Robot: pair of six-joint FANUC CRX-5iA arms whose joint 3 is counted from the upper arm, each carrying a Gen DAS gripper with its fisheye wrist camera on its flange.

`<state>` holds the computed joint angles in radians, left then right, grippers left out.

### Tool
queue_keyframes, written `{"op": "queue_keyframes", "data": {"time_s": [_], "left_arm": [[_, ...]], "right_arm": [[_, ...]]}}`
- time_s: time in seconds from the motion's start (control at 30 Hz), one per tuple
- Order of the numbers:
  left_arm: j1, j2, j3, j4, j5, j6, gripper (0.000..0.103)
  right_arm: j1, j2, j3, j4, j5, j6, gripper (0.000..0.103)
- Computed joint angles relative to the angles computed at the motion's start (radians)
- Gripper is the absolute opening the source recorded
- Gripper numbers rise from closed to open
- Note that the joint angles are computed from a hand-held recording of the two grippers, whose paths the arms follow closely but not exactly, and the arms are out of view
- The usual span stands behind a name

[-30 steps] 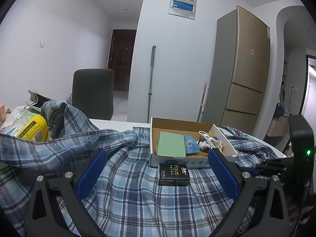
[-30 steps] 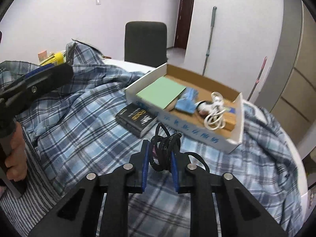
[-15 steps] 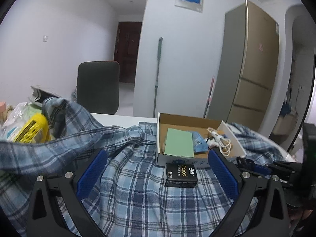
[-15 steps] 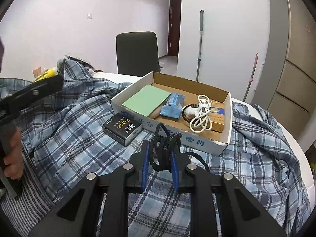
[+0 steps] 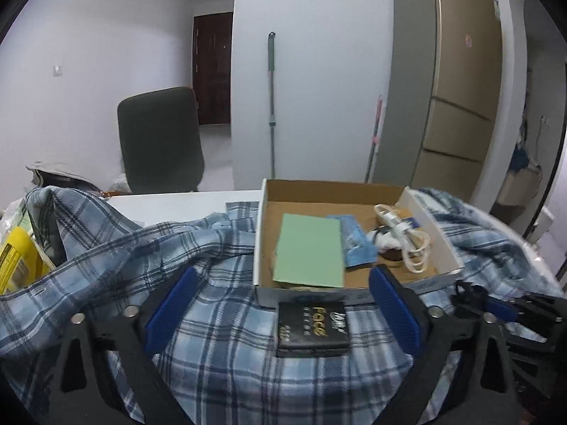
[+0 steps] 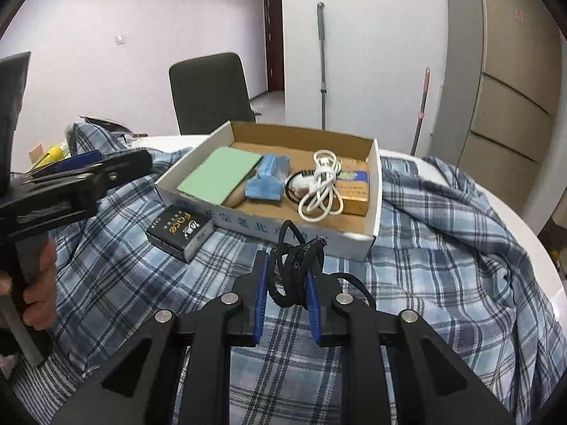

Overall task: Organize soft objects
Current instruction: 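Lift the black cable with the right gripper while the left gripper moves to the black Face pack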

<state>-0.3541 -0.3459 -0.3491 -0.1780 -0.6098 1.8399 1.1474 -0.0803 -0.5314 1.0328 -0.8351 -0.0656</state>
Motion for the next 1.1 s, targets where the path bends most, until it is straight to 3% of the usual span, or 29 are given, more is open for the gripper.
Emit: {"op": "queue_keyframes", "data": {"time_s": [0.23,0.37,0.53,1.1], "left_arm": [[0.083,0.064,-0.044,0.264,-0.026,-0.23,0.093],[0.099,0.096,-0.051,0.357,-0.059,-0.316,0.091],[0.085,0.138,-0.026,0.368,-0.103,-0.355,0.083],[0.063,0.186,0.01,0.348,-0.147,-0.354,0.081]], "right_arm": [[-0.007,0.009,0.013,-0.042,-0.004,0.013,0.019],[-0.006,0.014,0.02,-0.056,-0.007,0.025,0.019],[-0.008,0.015,0.025,-0.071,-0.005,0.034,0.019],[-0.01,0.019,0.03,-0.087,-0.002,0.048,0.019]]}}
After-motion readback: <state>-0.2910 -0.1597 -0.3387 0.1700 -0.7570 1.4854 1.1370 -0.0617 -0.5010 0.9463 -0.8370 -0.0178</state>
